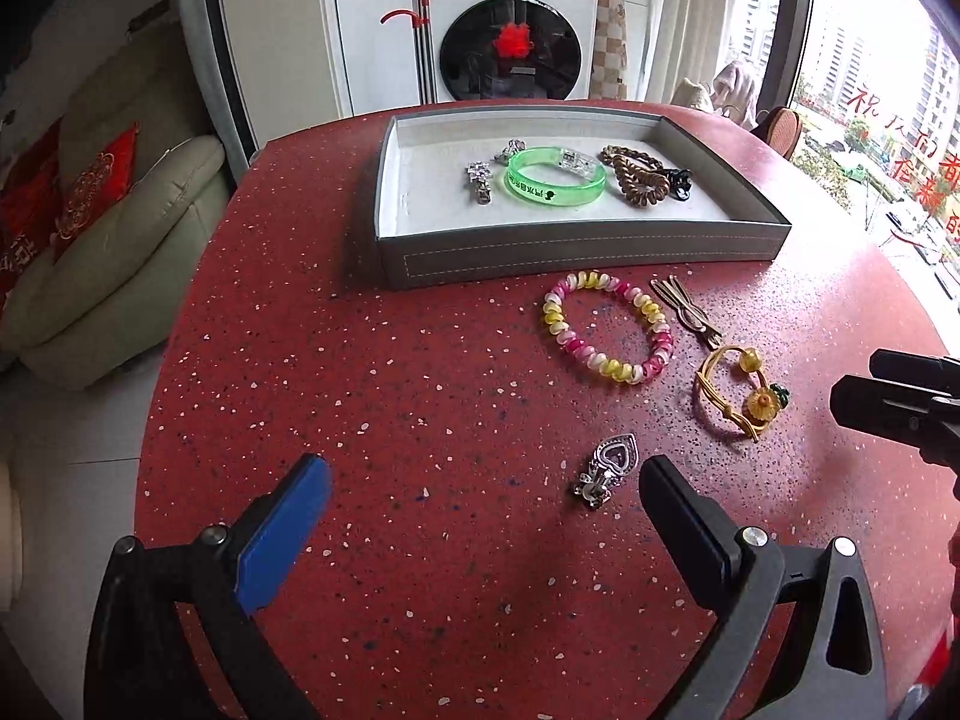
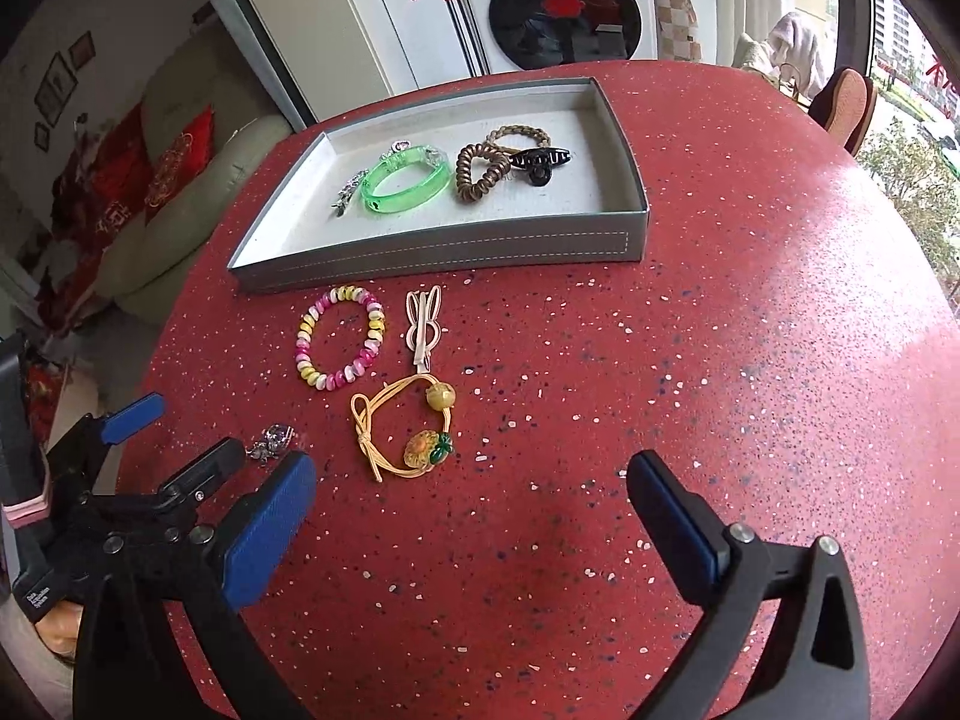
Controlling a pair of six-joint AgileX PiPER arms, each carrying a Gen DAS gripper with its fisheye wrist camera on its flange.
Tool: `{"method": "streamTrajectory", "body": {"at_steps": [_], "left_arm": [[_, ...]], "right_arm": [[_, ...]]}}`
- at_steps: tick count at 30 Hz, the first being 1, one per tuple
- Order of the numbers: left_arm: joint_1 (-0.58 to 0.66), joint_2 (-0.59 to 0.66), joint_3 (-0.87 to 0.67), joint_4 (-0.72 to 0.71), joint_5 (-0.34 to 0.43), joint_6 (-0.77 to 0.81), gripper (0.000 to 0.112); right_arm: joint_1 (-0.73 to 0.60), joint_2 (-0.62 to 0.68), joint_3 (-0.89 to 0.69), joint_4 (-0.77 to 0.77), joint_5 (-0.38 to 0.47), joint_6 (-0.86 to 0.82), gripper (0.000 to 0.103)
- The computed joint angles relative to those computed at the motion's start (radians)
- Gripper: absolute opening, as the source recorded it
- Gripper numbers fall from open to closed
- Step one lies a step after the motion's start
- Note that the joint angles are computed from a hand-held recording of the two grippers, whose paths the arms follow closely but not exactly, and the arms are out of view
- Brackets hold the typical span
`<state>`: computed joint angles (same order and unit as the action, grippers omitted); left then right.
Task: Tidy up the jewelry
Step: 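Move left tool to the silver heart pendant while right approaches the yellow cord bracelet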
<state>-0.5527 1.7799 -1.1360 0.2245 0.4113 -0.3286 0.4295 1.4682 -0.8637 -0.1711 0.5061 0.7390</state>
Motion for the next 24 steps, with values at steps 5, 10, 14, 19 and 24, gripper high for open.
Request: {"method": "streamTrajectory", "body": {"at_steps": [5,10,14,19,24], "left_arm": [[-0.014,0.018,-0.010,-0.013,0.008,0.034,0.103],[-0.016,0.029,-0.016,-0.020,0.014,0.053,0.103],[-0.022,0.041,-0.028,-0.013,0.018,0.054,0.103],[-0.026,0.048,-0.033,0.004,0.018,0.037,0.103],[-0.025,0.061,-0.045,0.007,0.024,0.035,0.103]], "right_arm": [[0.006,0.025,-0.016,-0.013,0.010,0.009,0.100],[0.012,0.055,-0.038,-0.012,0.018,-0.009,0.089],[0.017,0.084,-0.061,0.001,0.024,-0.036,0.079],[0.032,0.120,-0.093,-0.017,0.037,-0.045,0.070],[0.039,0.159,-0.117,-0.008,0.047,-0.073,0.054]]}}
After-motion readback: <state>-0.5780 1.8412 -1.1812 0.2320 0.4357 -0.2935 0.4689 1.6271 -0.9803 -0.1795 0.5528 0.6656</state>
